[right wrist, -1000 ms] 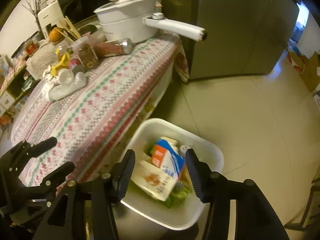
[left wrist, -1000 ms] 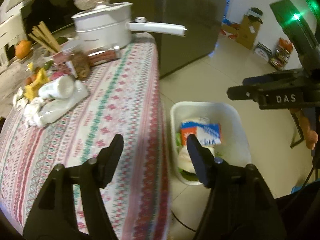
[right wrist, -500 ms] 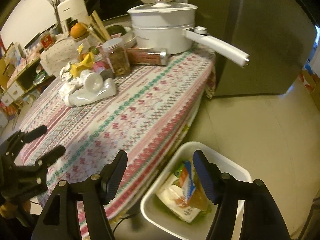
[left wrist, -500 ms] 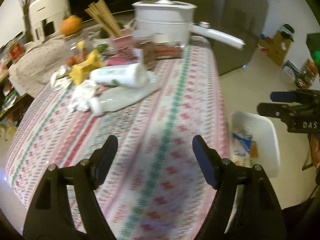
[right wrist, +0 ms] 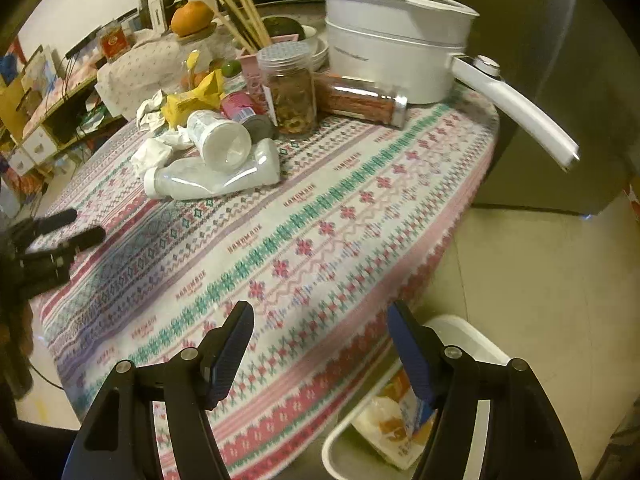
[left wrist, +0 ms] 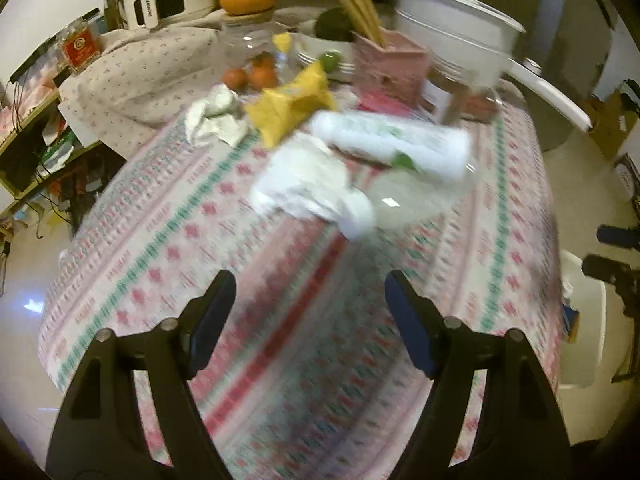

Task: Collect trash
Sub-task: 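Grasp the white tissue with the left tool while the right tool grasps the white milk bottle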

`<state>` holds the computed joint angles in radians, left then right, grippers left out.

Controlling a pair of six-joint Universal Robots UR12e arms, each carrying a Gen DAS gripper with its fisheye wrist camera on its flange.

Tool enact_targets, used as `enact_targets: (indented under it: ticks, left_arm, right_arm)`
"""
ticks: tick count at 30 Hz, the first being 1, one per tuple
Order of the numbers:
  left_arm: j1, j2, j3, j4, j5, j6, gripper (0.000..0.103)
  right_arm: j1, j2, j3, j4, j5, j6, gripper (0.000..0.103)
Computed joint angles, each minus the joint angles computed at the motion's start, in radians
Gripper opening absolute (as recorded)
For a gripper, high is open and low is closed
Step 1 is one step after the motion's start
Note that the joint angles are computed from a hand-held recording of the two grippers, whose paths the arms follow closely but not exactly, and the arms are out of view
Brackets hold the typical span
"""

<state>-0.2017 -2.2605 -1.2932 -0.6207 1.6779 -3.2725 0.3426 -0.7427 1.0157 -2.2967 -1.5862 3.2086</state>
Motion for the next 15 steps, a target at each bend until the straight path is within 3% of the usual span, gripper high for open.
enact_targets:
  ticks: [5,11,15]
  left_arm:
    - [0.017,-0.049,0.105,-0.087,-0.031,0.029,0.077]
    - [0.023,-0.121,0.242,-0.177,-0.048,0.088,0.075]
    - [0.035,-0.174,0.330,-0.257,-0.086,0.074,0.057]
  right_arm:
    - [0.003,0.061,-0.117,0.041,0.034,-0.048,0.070]
    - [0.012,0.179,-0.348,0.128,0.074,-0.116,0.070]
    - [0.024,0.291,-0.562,0.222,0.074,-0.183,0.070]
